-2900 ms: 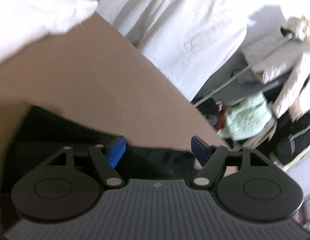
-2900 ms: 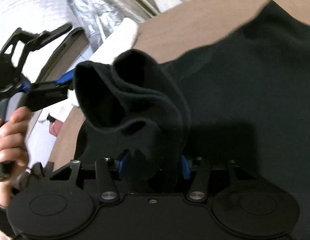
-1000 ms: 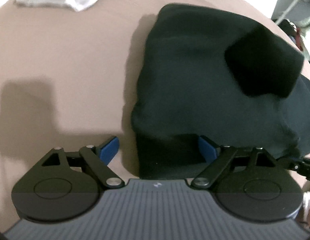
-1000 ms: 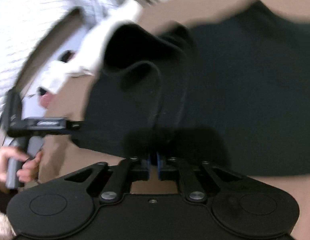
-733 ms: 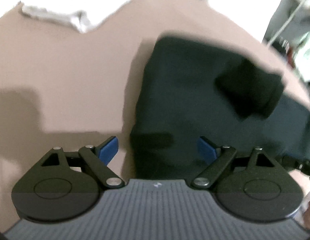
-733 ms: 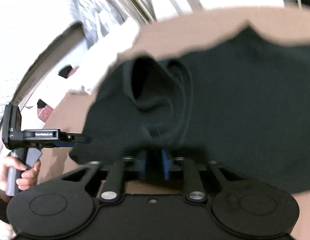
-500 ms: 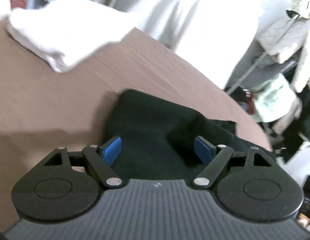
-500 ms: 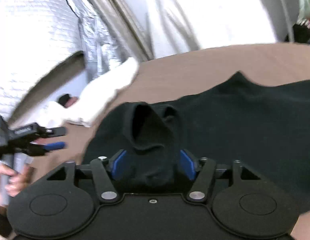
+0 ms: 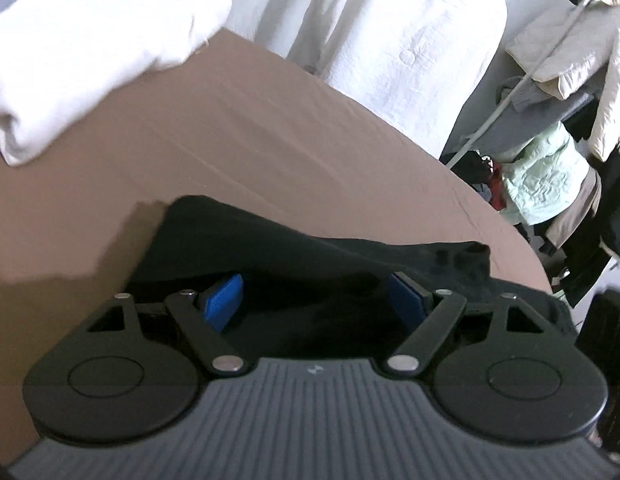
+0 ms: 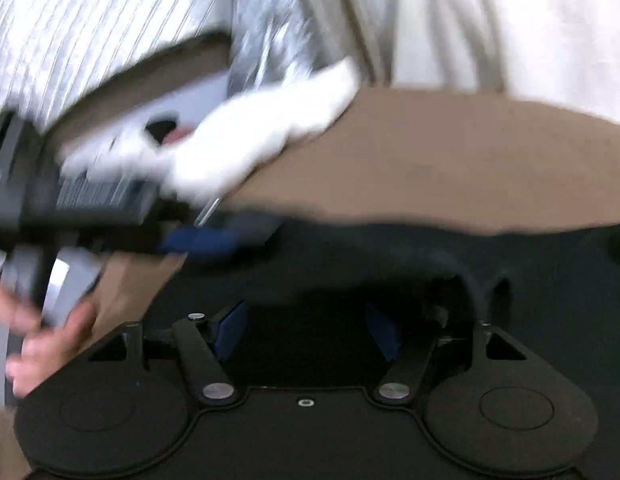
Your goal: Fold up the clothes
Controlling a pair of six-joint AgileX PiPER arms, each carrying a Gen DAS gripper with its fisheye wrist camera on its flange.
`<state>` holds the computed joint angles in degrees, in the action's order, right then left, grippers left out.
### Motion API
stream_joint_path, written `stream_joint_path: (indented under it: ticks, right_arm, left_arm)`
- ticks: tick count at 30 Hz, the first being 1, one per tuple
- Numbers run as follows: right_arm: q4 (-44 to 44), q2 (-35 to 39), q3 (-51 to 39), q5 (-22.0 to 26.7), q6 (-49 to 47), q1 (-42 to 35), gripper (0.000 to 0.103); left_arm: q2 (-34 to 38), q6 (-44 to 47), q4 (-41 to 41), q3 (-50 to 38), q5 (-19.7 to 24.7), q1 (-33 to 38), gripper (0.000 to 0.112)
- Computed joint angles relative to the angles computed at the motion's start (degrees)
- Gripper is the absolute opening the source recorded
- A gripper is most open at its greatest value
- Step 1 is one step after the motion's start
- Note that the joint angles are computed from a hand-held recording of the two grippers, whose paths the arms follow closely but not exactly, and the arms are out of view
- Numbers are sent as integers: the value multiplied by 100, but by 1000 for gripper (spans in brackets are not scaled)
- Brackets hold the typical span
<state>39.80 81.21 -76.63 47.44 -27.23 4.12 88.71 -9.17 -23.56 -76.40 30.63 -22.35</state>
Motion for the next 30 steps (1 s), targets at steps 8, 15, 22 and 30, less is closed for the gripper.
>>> stream_joint_path:
  ticks: [8, 15, 22, 30]
  right_arm:
    - [-622, 400, -258, -207, 1126, -753, 73]
    - [805, 904, -610, 846, 481, -1485, 76]
    - [2164, 147, 205, 396, -1649, -1290, 25]
    - [-708, 575, -103, -488, 709, -958, 40]
  left_arm:
    - [479, -839, 699, -419, 252, 59, 83]
    - [326, -1350, 851, -178, 133, 204, 83]
    - [11, -931, 397, 184, -173, 274, 83]
    - [699, -2401, 3196, -863, 1511, -461, 84]
